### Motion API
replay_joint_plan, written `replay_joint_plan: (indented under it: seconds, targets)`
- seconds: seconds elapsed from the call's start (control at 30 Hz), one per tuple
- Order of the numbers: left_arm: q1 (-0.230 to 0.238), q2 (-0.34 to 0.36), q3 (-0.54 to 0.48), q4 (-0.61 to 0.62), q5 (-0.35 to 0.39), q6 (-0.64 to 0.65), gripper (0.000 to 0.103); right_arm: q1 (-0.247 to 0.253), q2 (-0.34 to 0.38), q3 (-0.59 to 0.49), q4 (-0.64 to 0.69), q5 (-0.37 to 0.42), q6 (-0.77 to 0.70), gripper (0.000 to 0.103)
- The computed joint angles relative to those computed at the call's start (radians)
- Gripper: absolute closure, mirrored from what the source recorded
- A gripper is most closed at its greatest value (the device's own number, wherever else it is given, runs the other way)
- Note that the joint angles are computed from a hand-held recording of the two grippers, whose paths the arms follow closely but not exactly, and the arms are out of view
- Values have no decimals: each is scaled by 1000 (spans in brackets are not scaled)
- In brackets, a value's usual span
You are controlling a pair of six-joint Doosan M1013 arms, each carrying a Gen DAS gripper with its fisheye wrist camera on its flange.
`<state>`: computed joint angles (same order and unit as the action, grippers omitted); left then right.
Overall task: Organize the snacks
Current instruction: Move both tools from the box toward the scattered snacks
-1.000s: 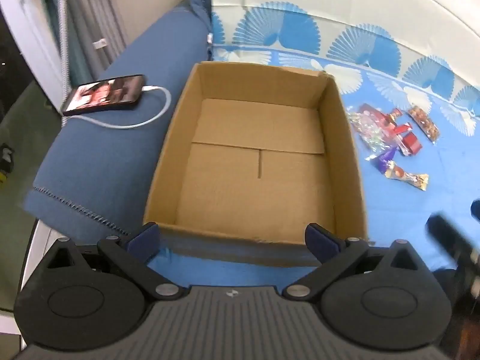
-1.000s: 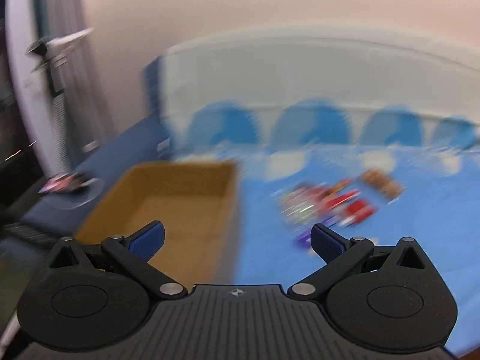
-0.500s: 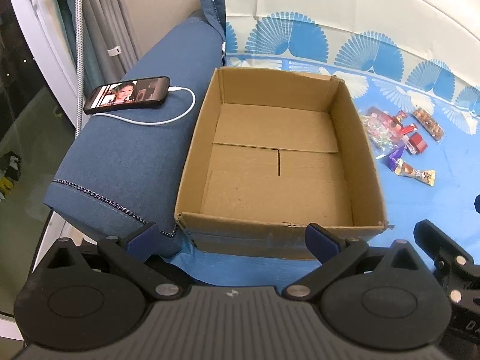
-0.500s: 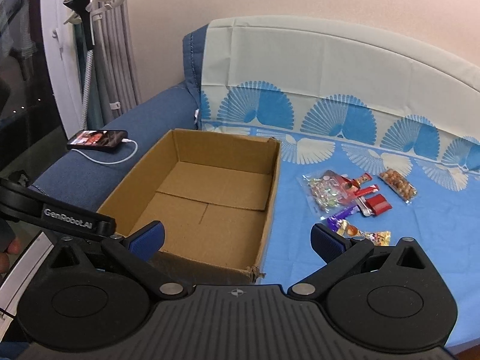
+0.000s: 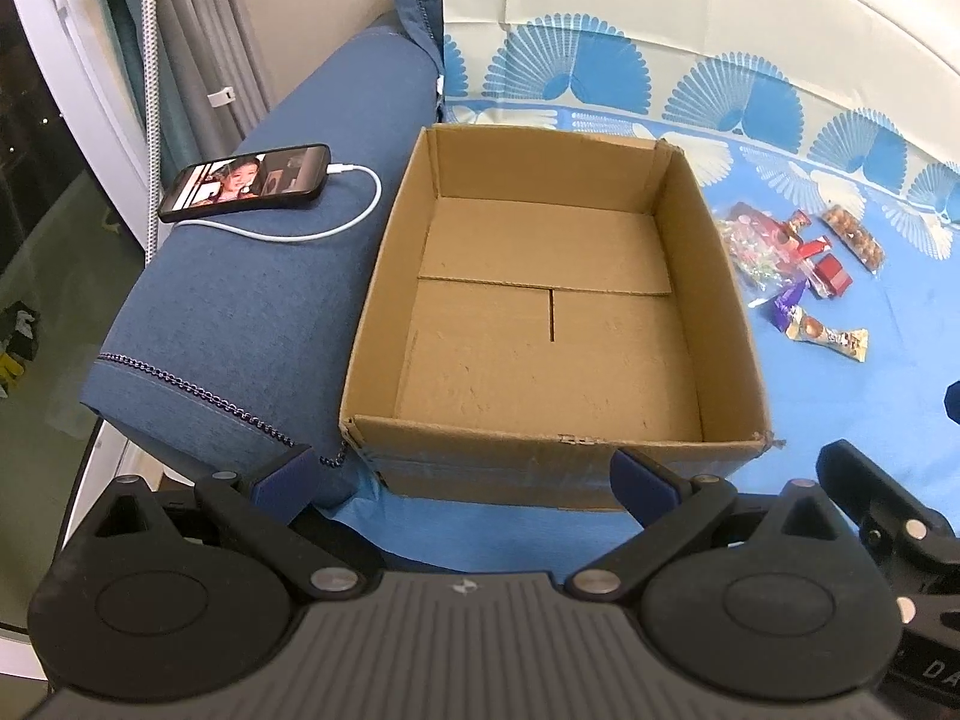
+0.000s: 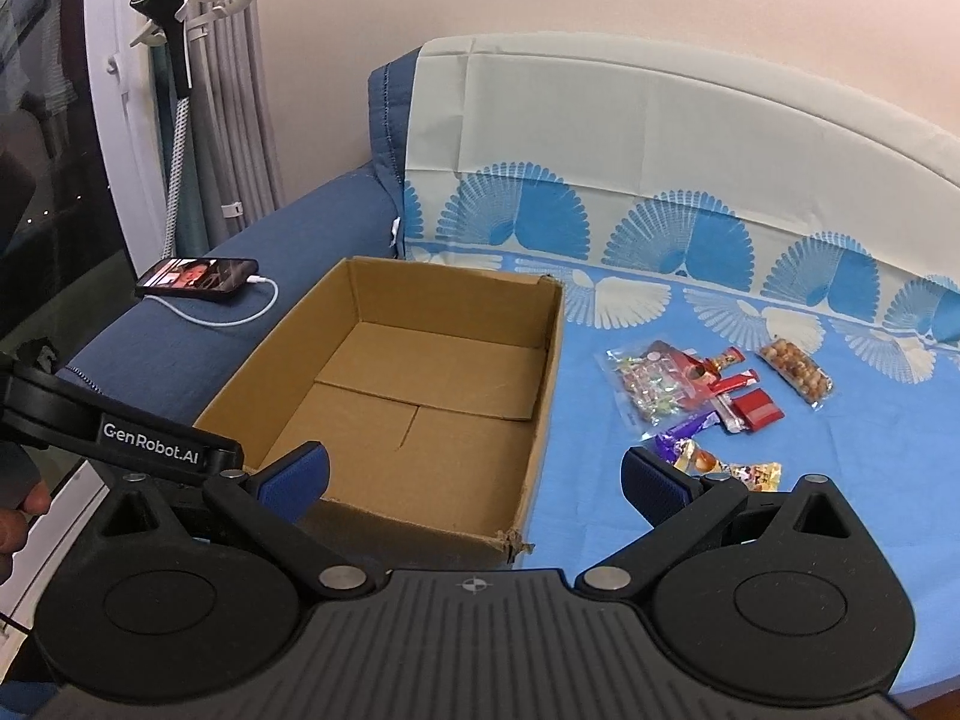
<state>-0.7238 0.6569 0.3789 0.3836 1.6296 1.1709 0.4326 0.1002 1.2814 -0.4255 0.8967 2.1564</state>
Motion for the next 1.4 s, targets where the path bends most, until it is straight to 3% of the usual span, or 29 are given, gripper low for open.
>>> replay_joint_plan:
  seconds: [0.93,1.27,1.4]
  targets:
    - [-6,-3,3,2,9,9,0,3,-7,9,6,-10,-7,0]
    - [-13,34,-65,8,60,37,0,-14,-19,29,40,-42,0,0]
    - [-12,76,-149,2,103,55,0,-30,-28,43,29,-55,61,0]
